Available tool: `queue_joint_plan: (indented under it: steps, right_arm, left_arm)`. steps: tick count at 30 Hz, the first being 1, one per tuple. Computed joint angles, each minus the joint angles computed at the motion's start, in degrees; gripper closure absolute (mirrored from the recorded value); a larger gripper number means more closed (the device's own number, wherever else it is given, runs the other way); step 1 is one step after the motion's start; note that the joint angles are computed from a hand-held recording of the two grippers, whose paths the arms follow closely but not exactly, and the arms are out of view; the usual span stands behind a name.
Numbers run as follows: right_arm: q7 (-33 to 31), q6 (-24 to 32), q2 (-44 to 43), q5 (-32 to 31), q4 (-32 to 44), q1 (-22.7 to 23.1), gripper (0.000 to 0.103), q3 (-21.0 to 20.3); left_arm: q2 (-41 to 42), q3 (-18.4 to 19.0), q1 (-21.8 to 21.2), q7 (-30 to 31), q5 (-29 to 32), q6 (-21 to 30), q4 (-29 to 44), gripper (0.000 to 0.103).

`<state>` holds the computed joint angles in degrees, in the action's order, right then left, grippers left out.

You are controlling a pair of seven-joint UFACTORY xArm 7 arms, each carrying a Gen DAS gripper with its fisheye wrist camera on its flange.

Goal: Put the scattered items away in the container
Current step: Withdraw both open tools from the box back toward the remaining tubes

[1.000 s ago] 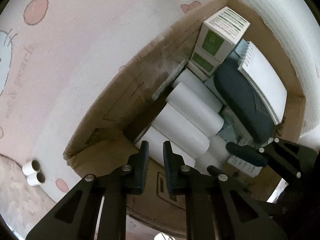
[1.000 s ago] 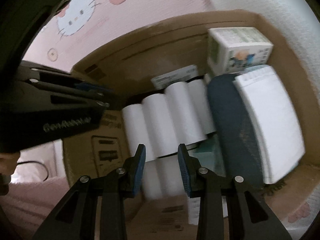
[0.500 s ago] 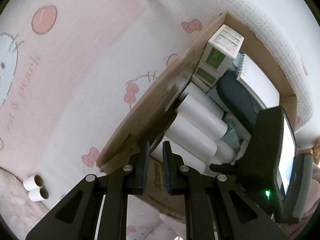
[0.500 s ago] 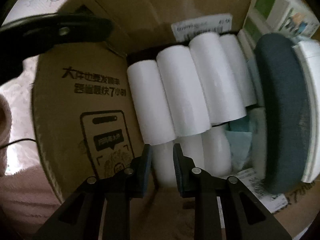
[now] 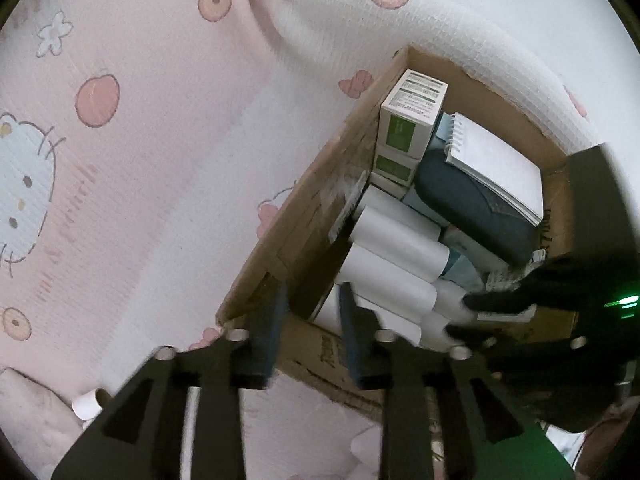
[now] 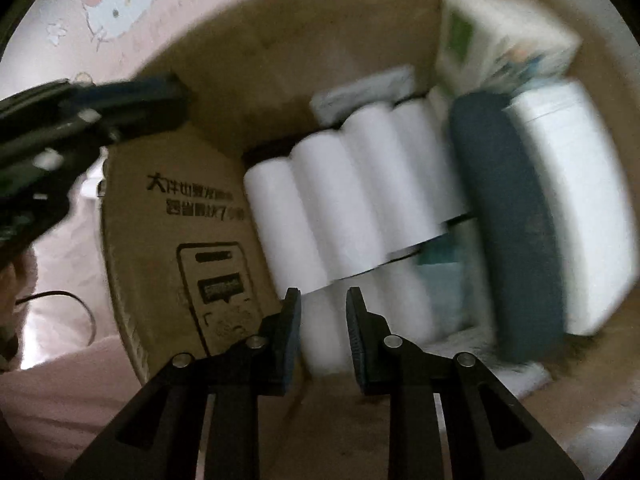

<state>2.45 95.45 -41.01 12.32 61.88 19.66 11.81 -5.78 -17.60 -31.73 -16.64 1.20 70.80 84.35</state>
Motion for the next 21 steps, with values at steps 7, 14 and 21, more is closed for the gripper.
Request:
queue_joint_plan:
  steps: [7, 14, 21]
  right_arm:
    - [3.0, -4.8, -5.9, -1.5, 0.1, -1.2, 0.083, 1.9]
    - [6.0, -9.5, -10.7, -0.9, -2.0, 0.2, 0.083, 4.3]
    - [4.6, -7.9, -12.8, -0.8, -1.8, 2.2, 0.083, 4.9]
  left_arm:
    - [-6.2, 1.0, 0.7, -0.3, -8.2, -9.3, -8.6, 0.062]
    - [-19.7, 0.7, 0.9, -1.9, -7.9, -23.7, -23.7, 0.061]
    - [-30.7, 2.6, 0.3, -1.9, -12.4, -29.2, -35.4, 0.054]
